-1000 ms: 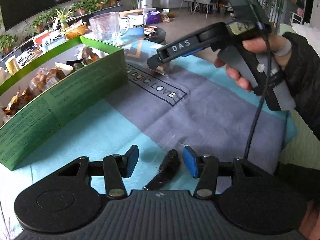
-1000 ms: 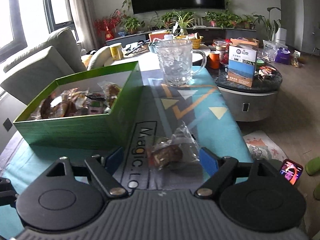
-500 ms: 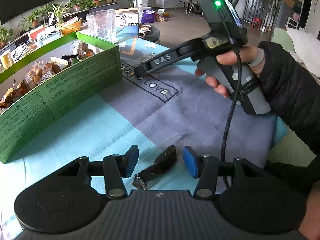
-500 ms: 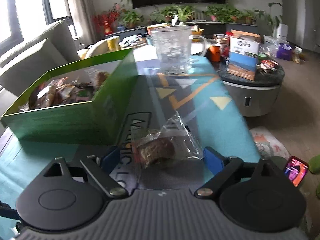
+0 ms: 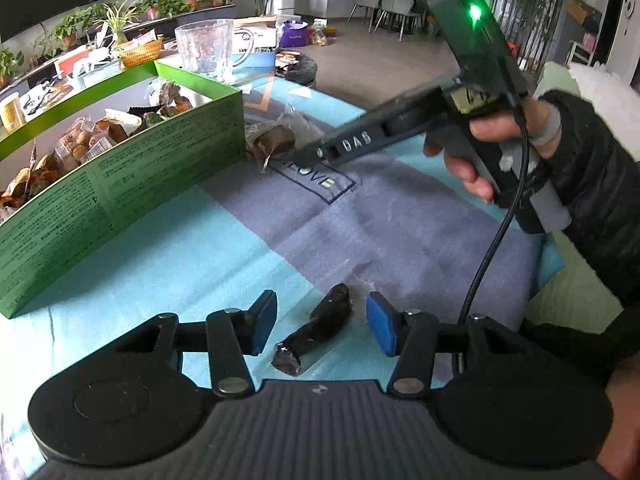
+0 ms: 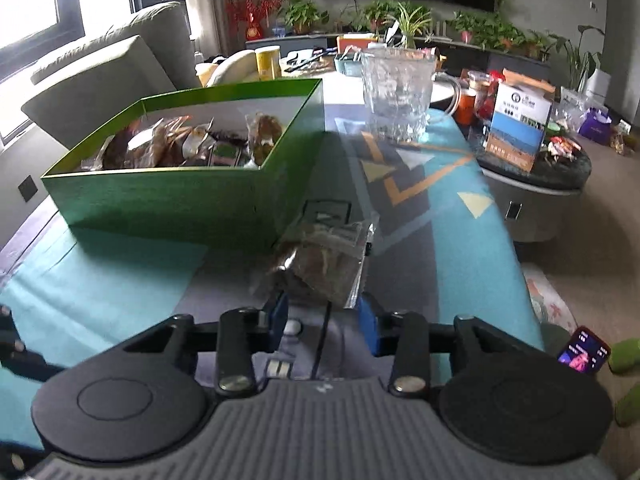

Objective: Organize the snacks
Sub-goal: 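Close right tool on clear bag of brown pastry while left reaches dark stick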

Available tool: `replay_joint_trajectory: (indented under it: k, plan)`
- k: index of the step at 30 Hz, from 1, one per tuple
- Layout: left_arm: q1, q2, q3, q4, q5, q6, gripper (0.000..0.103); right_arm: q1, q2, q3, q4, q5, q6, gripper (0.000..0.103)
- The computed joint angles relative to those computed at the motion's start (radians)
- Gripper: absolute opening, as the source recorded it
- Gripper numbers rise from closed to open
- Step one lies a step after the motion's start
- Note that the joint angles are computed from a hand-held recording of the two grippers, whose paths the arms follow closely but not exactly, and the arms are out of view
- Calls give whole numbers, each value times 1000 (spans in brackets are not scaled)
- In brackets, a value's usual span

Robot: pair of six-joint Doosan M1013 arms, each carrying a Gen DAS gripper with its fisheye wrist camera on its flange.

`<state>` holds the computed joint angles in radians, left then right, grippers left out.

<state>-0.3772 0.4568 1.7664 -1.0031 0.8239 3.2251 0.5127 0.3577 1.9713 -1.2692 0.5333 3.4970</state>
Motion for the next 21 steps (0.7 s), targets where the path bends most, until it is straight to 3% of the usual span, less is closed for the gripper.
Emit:
replay_joint_trajectory:
  k: [4, 6, 9, 12, 16, 21]
  plan:
    - [2, 2, -13, 36, 41, 13, 47, -1, 0, 8, -15, -10, 51, 43]
    - [-8, -4, -4, 60, 0, 46, 47, -3, 0, 8, -28, -7, 88, 44]
    - [-20, -8, 8, 77, -75, 74, 47, 3, 5, 5, -47, 21, 144, 57]
    - [-20, -2, 1, 83, -72, 76, 47, 5, 10, 3, -72, 33, 181, 61]
    - [-18, 10, -8, 62, -48, 82, 47, -1, 24, -16, -30, 27, 142, 61]
    - [-11, 17, -5, 3, -39, 68, 48, 22, 65, -66, 27, 134, 33, 61]
